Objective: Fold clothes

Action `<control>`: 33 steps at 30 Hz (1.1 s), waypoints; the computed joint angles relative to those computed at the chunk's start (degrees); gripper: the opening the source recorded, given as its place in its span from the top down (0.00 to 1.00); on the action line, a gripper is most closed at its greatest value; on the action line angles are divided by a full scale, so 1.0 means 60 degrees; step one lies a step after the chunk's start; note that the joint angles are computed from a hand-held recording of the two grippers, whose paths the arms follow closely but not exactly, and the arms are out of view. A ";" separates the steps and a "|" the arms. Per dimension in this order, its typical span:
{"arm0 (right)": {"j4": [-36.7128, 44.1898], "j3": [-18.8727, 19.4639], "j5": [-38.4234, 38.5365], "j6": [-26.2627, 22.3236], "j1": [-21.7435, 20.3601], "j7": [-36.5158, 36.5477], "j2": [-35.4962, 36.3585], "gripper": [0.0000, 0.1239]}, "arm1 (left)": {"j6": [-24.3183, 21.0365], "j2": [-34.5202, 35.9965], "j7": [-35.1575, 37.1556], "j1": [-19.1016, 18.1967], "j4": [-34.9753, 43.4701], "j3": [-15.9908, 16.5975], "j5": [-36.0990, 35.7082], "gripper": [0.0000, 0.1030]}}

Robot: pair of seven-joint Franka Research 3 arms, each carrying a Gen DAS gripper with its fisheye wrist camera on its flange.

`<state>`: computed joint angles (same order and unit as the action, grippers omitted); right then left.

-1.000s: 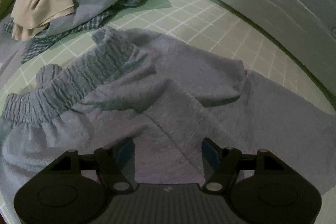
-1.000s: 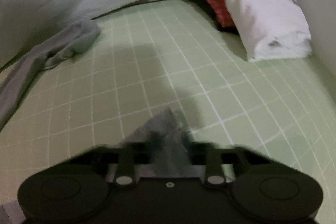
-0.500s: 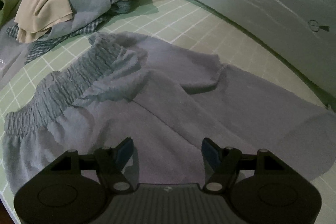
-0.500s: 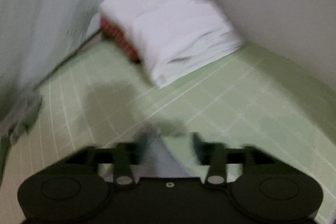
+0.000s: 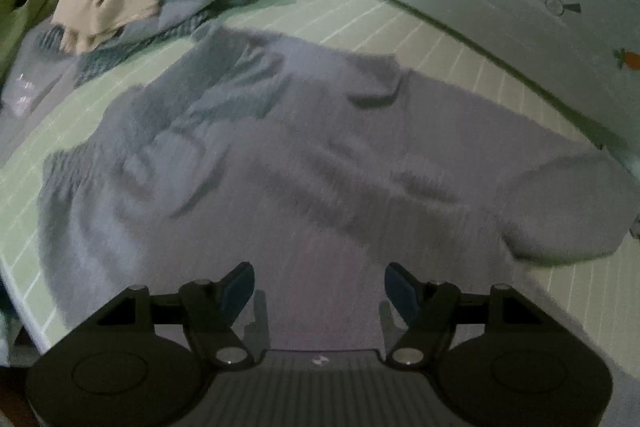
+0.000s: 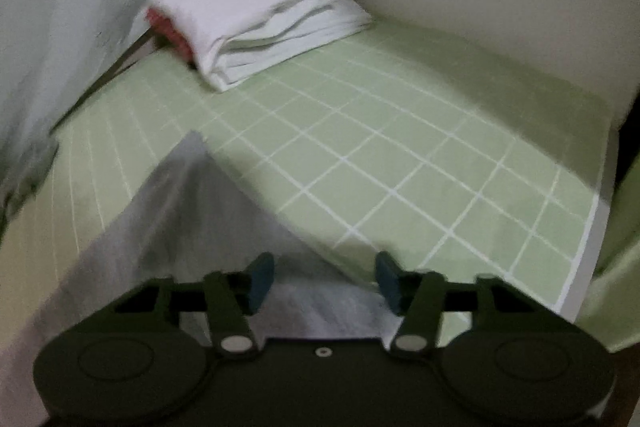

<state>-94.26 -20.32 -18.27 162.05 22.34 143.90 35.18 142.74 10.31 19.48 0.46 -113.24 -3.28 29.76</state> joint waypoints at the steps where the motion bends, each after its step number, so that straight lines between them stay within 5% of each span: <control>1: -0.0054 0.0061 -0.0026 -0.0008 -0.0031 -0.0153 -0.0026 0.79 | -0.0001 -0.0100 -0.0042 -0.0009 -0.0132 -0.0007 -0.0009 0.30; 3: -0.0004 0.0229 -0.0118 -0.0102 -0.0214 -0.0777 -0.0056 0.97 | -0.0073 -0.0285 -0.0150 -0.0020 -0.0342 -0.0010 0.0039 0.30; 9: 0.0245 -0.0121 -0.0633 -0.0786 -0.0186 -0.0772 -0.0112 0.96 | -0.0098 -0.0894 -0.0491 0.0078 -0.1002 -0.0012 0.0431 0.30; 11: 0.0492 -0.0380 -0.1282 -0.1263 0.0143 -0.0608 -0.0061 0.87 | -0.0114 -0.1113 -0.0445 0.0186 -0.1245 -0.0010 0.0413 0.29; 13: 0.0674 -0.0463 -0.1960 -0.1567 0.0383 -0.0379 -0.0050 0.47 | -0.0109 -0.1311 -0.0427 0.0304 -0.1469 0.0001 0.0430 0.29; 17: 0.0897 -0.0254 -0.2778 -0.1291 0.0563 0.0372 -0.0034 0.20 | -0.0014 -0.1621 -0.0405 0.0609 -0.1791 0.0087 0.0539 0.27; 25: 0.2841 0.0672 -0.1904 -0.1124 0.0600 0.0065 0.1105 0.17 | 0.0867 -0.1612 0.0132 0.1421 -0.1778 0.0455 0.0466 0.25; 33: 0.6251 0.1212 -0.0550 -0.2368 0.0791 -0.0823 0.3064 0.17 | 0.2327 -0.0208 0.1349 0.1943 -0.0441 0.0748 -0.0066 0.25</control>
<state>-56.76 -13.05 -21.57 147.84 27.09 138.96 53.57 156.71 9.06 27.58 12.12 -115.89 1.21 29.36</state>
